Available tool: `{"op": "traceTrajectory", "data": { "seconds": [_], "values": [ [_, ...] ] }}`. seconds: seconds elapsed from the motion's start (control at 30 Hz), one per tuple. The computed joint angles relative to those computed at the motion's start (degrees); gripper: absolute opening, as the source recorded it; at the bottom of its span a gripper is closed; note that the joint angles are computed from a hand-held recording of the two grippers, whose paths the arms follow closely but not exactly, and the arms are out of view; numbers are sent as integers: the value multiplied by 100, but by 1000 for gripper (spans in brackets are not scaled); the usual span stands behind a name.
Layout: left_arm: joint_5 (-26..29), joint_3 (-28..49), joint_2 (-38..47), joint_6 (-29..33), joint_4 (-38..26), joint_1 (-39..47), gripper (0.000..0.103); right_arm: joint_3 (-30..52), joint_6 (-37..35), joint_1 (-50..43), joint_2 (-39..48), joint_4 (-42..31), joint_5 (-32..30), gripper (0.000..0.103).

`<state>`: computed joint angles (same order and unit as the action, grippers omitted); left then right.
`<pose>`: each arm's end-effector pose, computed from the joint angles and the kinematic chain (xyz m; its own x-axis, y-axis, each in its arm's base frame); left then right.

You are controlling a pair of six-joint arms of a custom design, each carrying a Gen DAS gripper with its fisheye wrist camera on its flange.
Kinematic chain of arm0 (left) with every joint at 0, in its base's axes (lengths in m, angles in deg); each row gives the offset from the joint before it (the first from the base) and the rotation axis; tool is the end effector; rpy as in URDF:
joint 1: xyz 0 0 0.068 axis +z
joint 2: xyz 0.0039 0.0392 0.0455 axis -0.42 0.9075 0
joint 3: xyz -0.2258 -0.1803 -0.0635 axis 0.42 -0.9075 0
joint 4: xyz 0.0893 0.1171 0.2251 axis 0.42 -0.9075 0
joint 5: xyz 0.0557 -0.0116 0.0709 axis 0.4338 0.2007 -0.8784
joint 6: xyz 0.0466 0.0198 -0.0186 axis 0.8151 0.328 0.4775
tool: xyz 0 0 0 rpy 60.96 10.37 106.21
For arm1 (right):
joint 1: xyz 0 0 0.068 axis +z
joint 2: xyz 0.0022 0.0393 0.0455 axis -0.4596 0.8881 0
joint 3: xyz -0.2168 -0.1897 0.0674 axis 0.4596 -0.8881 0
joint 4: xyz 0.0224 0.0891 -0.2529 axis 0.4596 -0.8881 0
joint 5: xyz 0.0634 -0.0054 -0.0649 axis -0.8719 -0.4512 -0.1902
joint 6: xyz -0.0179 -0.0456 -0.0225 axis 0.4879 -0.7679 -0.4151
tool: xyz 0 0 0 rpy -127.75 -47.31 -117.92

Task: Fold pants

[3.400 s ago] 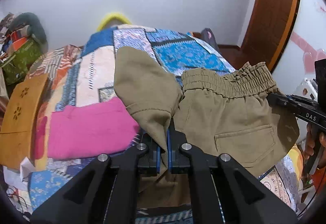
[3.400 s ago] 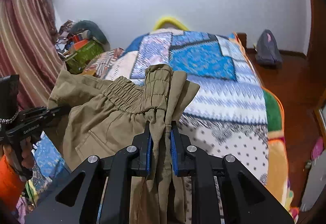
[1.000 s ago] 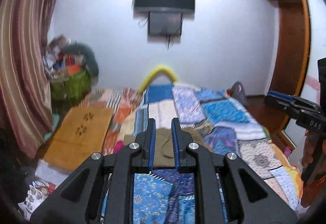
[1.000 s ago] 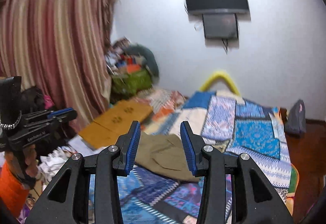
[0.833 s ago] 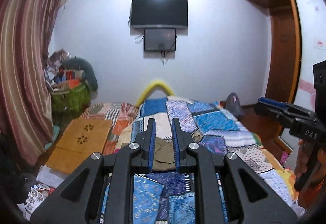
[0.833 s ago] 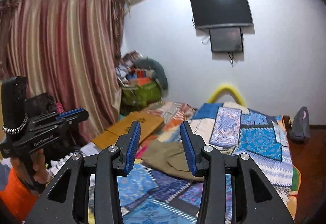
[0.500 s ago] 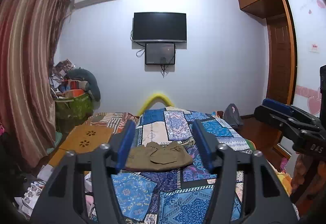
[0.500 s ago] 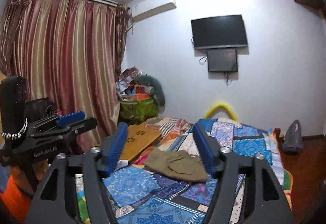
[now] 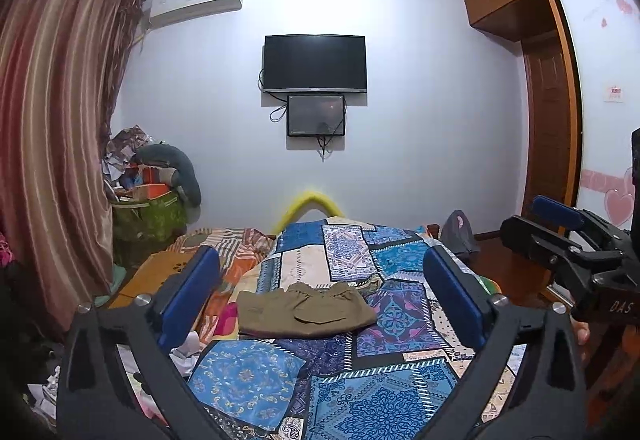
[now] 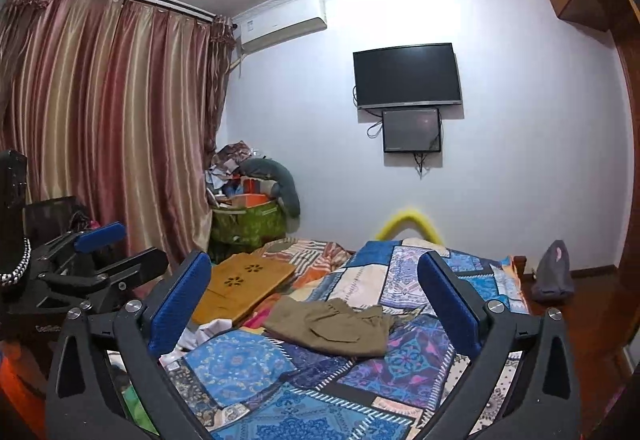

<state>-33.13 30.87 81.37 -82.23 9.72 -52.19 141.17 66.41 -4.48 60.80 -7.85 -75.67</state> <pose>0.2516 -0.1098 0.4019 -0.1829 0.0026 -0.9831 -0.0634 0.9979 0.0145 0.2832 0.1267 0.3959 -0.1088 -0.0376 -0.9933 -0.5509 0.8341 0.0288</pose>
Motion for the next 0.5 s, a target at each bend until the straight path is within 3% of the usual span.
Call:
{"op": "traceTrajectory", "data": {
  "seconds": [0.5],
  "values": [
    [-64, -145, 65, 21, 197, -26, 103, -174, -15, 32, -71, -96, 88, 103]
  ]
}}
